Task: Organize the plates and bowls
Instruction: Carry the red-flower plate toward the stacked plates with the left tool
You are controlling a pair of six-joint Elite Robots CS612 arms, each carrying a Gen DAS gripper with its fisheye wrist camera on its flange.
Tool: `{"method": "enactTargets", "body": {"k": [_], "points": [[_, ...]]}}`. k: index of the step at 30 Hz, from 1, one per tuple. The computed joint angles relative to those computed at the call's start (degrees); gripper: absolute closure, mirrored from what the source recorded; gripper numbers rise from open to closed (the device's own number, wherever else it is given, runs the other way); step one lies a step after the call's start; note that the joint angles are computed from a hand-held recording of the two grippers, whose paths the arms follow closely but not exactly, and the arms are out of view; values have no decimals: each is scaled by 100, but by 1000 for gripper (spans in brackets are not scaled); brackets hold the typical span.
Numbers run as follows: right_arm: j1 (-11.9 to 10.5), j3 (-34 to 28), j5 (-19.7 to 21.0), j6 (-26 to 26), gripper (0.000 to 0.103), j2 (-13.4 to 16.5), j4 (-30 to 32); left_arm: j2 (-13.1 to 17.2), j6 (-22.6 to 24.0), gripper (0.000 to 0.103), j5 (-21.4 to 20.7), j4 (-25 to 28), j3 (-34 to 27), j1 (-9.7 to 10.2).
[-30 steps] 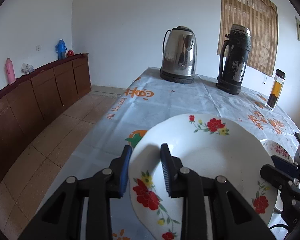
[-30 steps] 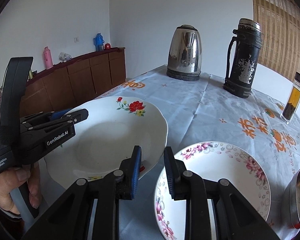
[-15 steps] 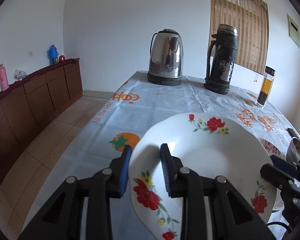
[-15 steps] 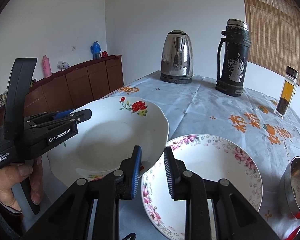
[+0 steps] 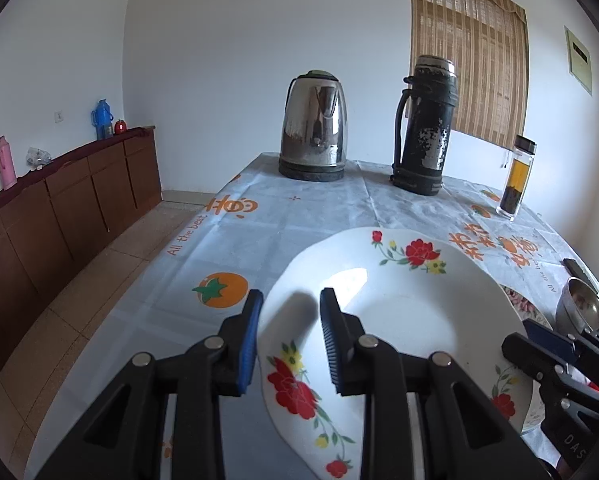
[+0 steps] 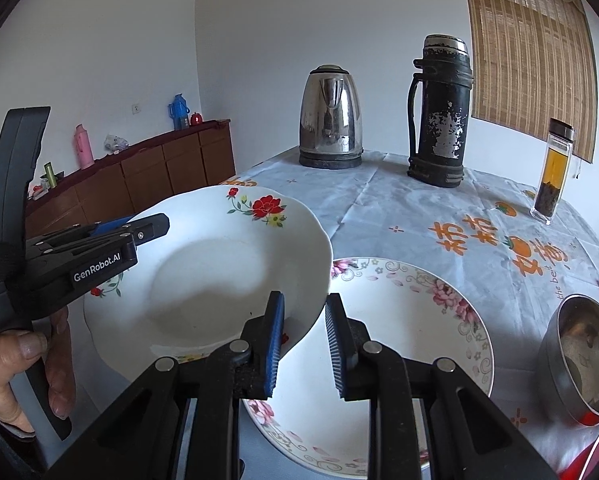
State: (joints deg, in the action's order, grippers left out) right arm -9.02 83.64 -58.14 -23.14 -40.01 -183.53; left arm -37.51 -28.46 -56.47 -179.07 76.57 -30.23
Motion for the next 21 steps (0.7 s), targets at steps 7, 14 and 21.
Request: {"method": "enactTargets", "body": {"k": [7,14,21], "points": [[-70,66,-3,161,80,-12,-191,10,14,76,3,66,-71,-74],[-153,41,-90,377,80,3,-307,57,154,76,-7,131,-218,-151],[-217,46,-186,533,80,11,-453,123,257,76,-66,188,-372,-201]]}}
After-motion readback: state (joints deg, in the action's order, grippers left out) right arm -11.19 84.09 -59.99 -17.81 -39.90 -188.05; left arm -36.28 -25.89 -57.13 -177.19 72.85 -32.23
